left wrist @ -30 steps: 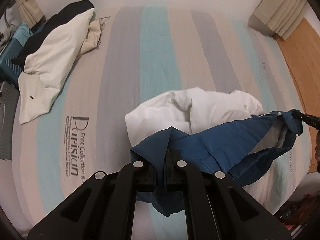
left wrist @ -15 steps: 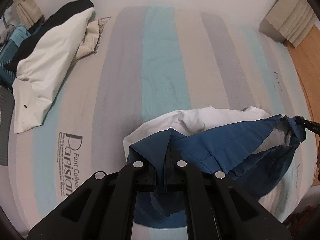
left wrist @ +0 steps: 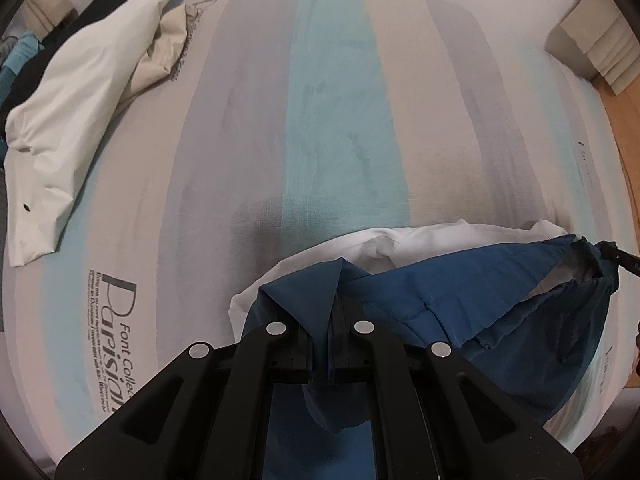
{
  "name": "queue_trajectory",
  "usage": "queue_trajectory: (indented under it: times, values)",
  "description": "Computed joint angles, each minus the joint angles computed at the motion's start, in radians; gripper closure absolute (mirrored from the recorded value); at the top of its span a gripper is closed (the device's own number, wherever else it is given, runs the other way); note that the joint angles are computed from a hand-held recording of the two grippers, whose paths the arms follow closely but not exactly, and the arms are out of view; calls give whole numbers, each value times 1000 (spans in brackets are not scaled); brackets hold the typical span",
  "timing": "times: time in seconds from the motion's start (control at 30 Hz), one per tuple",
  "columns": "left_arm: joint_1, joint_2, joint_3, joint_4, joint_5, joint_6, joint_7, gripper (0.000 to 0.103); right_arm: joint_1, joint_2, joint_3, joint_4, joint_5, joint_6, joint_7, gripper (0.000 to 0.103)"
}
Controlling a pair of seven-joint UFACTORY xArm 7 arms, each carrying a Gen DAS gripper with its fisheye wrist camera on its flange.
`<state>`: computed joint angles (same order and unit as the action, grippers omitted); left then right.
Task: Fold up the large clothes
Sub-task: 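Lift the hem with both tools and fold it up over the hood, then open both tools and release the folded hem onto the jacket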
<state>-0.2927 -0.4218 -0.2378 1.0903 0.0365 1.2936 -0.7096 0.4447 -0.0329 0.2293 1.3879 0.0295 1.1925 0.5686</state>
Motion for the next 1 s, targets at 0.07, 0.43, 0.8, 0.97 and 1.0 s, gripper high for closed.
queue_trajectory:
  times: [0.07,0.43,0.8,0.97,1.0]
  values:
    - [1,11,8,-19,-8,-18,6,100,-1,20,-2,-6,8,-11,-2,100]
    - [7,35,24,-108,-19,-87,6,99,0,89,-13,-26,20,-58,-7,100]
    - [1,49,23,-162,-4,-134,-6,97,16,125,-13,-25,-24,-77,11,100]
    - [2,65,28,-183,2,-156,0,96,25,144,-14,-23,-44,-87,28,99]
    - [3,69,27,-182,6,-156,-2,96,26,147,-15,-20,-46,-88,31,99]
